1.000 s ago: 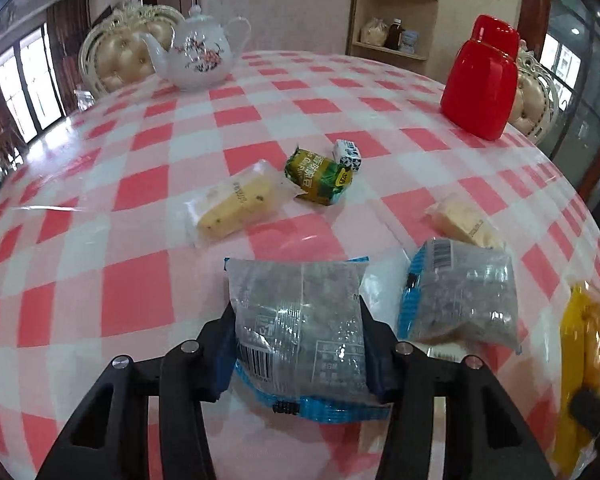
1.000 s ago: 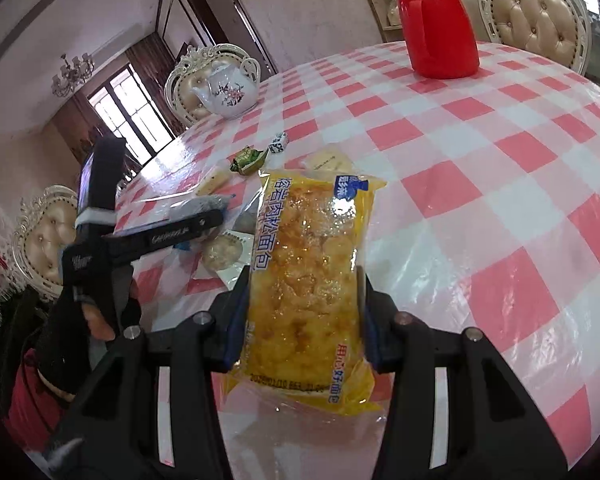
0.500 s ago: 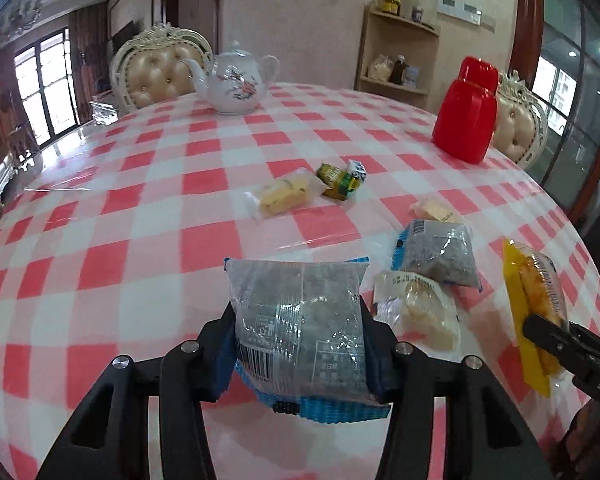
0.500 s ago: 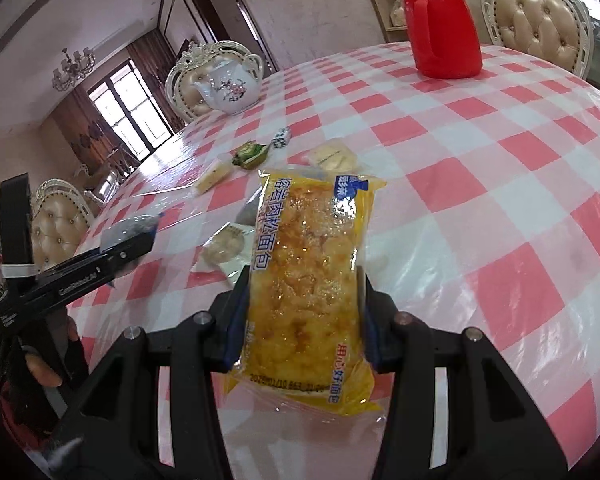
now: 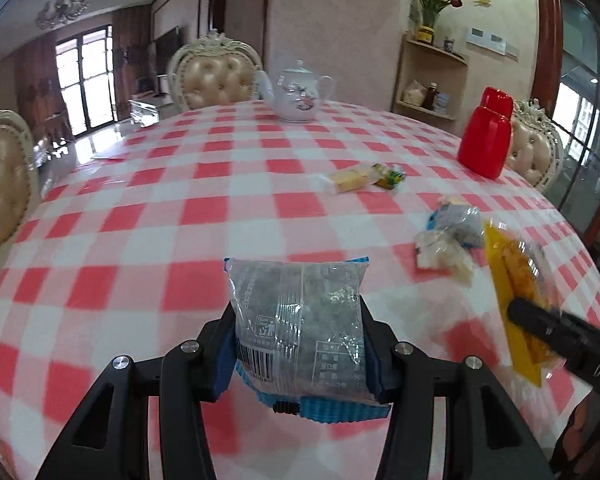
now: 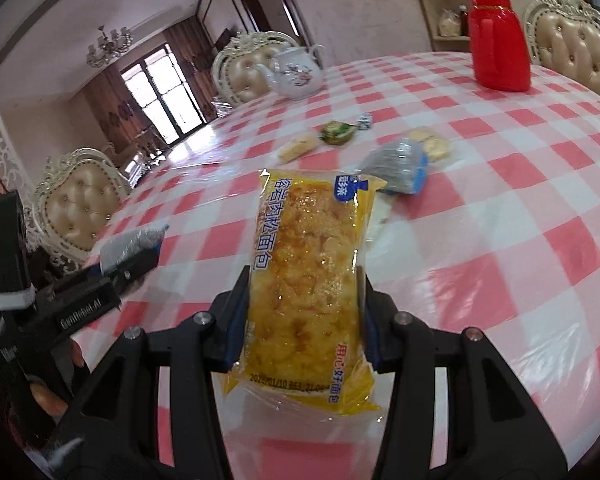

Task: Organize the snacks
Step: 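Carry the grey bag and yellow bread pack to the clear box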

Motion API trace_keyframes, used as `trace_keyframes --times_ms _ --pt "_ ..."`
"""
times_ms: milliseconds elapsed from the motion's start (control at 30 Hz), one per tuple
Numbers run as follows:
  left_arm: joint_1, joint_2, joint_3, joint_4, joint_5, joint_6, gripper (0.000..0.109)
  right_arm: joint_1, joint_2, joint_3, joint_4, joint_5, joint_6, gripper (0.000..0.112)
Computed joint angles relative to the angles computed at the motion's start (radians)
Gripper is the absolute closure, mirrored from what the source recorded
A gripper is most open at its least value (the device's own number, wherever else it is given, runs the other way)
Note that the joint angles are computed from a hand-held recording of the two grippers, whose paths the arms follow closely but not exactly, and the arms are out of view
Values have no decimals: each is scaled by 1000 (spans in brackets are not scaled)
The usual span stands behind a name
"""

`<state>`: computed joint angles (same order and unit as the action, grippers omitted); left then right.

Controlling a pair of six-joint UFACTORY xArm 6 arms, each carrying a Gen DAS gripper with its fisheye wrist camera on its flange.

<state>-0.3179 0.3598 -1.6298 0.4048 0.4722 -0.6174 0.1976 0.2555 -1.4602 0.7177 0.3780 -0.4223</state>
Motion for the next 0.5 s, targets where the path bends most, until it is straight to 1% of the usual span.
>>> trace_keyframes --times_ms 67,200,400,500 --pt "10 -52 73 12 -21 -19 57 26 -22 25 -18 -20 10 62" --pt "34 -175 227 81 -59 -81 57 79 -53 63 -56 -40 42 62" --pt "78 -316 386 134 -89 -130 57 165 -79 99 -109 -73 69 62" --pt "106 -382 458 153 -98 -146 57 200 -77 97 -109 -68 64 62"
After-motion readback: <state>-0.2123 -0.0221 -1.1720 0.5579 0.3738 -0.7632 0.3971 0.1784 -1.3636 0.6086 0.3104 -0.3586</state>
